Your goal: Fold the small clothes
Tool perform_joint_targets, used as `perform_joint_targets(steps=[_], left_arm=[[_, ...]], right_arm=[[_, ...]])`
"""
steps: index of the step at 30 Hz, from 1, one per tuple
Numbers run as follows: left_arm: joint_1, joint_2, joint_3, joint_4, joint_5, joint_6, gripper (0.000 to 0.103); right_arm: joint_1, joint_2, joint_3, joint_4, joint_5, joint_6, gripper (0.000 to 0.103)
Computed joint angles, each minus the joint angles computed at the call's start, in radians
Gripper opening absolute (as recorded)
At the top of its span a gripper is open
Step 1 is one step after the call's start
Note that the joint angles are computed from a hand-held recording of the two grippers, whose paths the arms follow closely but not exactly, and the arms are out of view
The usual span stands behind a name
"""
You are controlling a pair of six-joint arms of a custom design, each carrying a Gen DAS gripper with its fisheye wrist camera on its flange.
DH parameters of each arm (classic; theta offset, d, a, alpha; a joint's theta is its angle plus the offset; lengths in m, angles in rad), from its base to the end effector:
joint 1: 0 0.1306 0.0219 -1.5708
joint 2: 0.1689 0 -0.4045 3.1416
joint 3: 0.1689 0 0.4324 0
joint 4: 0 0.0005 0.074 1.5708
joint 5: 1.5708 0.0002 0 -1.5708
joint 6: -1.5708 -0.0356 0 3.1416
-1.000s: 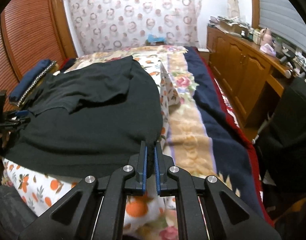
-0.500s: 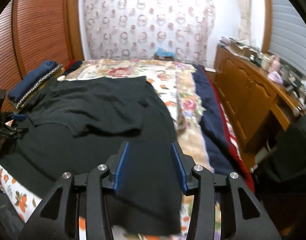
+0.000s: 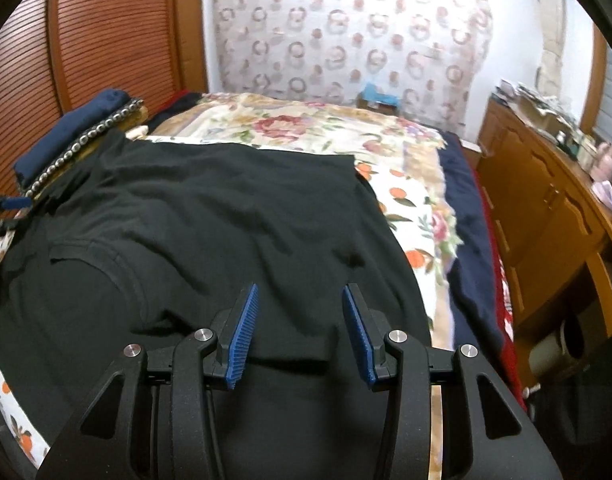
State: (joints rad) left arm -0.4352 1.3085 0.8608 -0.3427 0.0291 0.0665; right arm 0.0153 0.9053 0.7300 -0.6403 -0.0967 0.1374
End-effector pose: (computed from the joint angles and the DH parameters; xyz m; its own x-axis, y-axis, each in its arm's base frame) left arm 0.4082 -0.1915 0.2681 -0.6722 0.2393 -0.7006 0.3962 0.9157 -0.0674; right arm 0.3297 0.0080 0.3310 -0.7100 -0.1472 -0.6886 -0.1803 0.9833 -0.0242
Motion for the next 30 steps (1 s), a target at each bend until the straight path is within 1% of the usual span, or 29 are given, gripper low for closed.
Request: perform_joint_targets(steps=[2, 7, 9, 12, 15, 20, 21, 22, 23, 24, 25, 26, 28, 30], left_arm=[[0.001, 0.029, 0.022, -0.014, -0.005, 0.006, 0.049], [-0.005, 0.094, 0.071, -0.025, -0.048, 0.011, 0.049], [-0.006, 0.112, 0.088, -0.025, -0.069, 0.002, 0.049], [-0.007, 0.130, 0.108, -0.023, -0.085, -0.007, 0.049], [-0.009, 0.144, 0.119, -0.018, -0.084, -0.028, 0.049], [-0.017, 0.167, 0.139, -0.027, -0.105, -0.054, 0.048], [-0.017, 0.171, 0.143, -0.031, -0.109, -0.058, 0.045], [-0.019, 0.176, 0.148, -0.036, -0.121, -0.062, 0.034], [-0.021, 0.179, 0.150, -0.036, -0.130, -0.066, 0.019], [-0.019, 0.179, 0.149, -0.037, -0.130, -0.070, 0.013], [-0.016, 0.181, 0.151, -0.037, -0.125, -0.073, 0.009], [-0.012, 0.179, 0.150, -0.033, -0.119, -0.072, 0.006], [-0.007, 0.159, 0.133, -0.008, -0.107, -0.069, 0.005], [-0.006, 0.131, 0.113, 0.016, -0.098, -0.057, 0.004]], right_arm=[[-0.005, 0.022, 0.007, 0.003, -0.015, 0.012, 0.044], [-0.008, 0.078, 0.028, 0.003, -0.009, 0.045, 0.044], [-0.018, 0.090, 0.034, 0.001, -0.014, 0.046, 0.044], [-0.038, 0.104, 0.042, -0.011, -0.032, 0.040, 0.044], [-0.051, 0.116, 0.051, -0.027, -0.045, 0.037, 0.044], [-0.053, 0.129, 0.062, -0.062, -0.075, 0.035, 0.044], [-0.050, 0.129, 0.062, -0.066, -0.077, 0.038, 0.044], [-0.045, 0.128, 0.060, -0.070, -0.070, 0.045, 0.044], [-0.038, 0.129, 0.057, -0.068, -0.061, 0.046, 0.044], [-0.034, 0.129, 0.055, -0.069, -0.054, 0.048, 0.044], [-0.031, 0.130, 0.053, -0.070, -0.044, 0.049, 0.042], [-0.027, 0.128, 0.051, -0.065, -0.037, 0.051, 0.037], [-0.021, 0.120, 0.046, -0.055, -0.029, 0.072, 0.017], [-0.025, 0.120, 0.041, -0.041, -0.035, 0.087, 0.009]])
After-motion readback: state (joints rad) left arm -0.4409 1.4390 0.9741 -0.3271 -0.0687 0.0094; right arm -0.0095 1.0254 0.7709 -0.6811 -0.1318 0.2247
